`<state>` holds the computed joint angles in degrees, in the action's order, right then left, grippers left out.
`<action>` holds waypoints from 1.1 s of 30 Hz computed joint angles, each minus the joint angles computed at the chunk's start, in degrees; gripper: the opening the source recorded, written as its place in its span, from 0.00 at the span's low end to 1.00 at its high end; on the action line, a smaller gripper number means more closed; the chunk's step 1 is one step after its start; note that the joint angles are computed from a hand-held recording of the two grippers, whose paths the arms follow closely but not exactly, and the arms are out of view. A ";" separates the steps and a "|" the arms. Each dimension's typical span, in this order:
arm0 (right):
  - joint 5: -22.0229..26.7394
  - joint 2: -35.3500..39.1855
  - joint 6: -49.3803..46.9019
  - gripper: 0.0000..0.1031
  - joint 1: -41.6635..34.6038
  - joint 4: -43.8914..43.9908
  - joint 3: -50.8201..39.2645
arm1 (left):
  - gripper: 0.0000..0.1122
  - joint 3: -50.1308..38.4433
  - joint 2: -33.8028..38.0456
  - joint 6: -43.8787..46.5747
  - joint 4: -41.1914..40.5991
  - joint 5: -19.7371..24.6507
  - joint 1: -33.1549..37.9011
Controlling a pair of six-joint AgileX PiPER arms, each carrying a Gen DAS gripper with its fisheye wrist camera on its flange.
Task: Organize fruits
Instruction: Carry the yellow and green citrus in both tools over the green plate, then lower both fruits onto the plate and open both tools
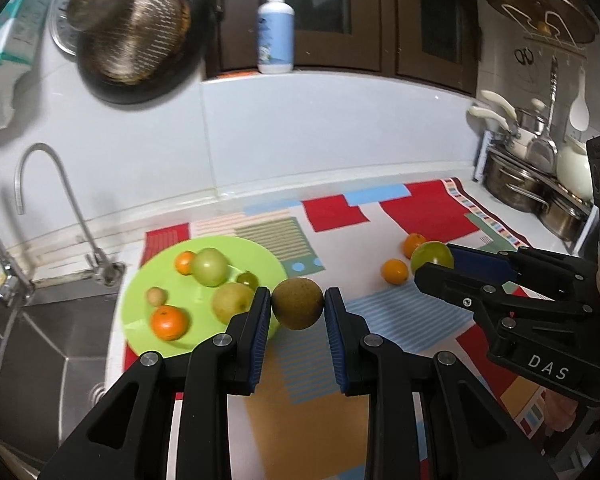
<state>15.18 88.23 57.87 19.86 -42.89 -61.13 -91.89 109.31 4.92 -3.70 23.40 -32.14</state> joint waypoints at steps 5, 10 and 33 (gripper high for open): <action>-0.02 1.12 0.35 0.30 1.51 -1.33 -2.45 | 0.25 2.02 -2.10 -4.26 3.56 -1.64 1.23; -0.73 3.47 -0.57 0.30 2.48 -1.14 -6.10 | 0.25 2.66 -3.06 -7.10 6.03 -2.73 3.01; 3.08 22.54 -39.81 0.30 1.30 34.48 -32.14 | 0.25 -13.28 8.53 -3.69 2.79 2.79 10.15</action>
<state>18.26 110.76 18.06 21.16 -8.41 -93.27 -105.17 117.84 1.23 -0.90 26.19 -21.98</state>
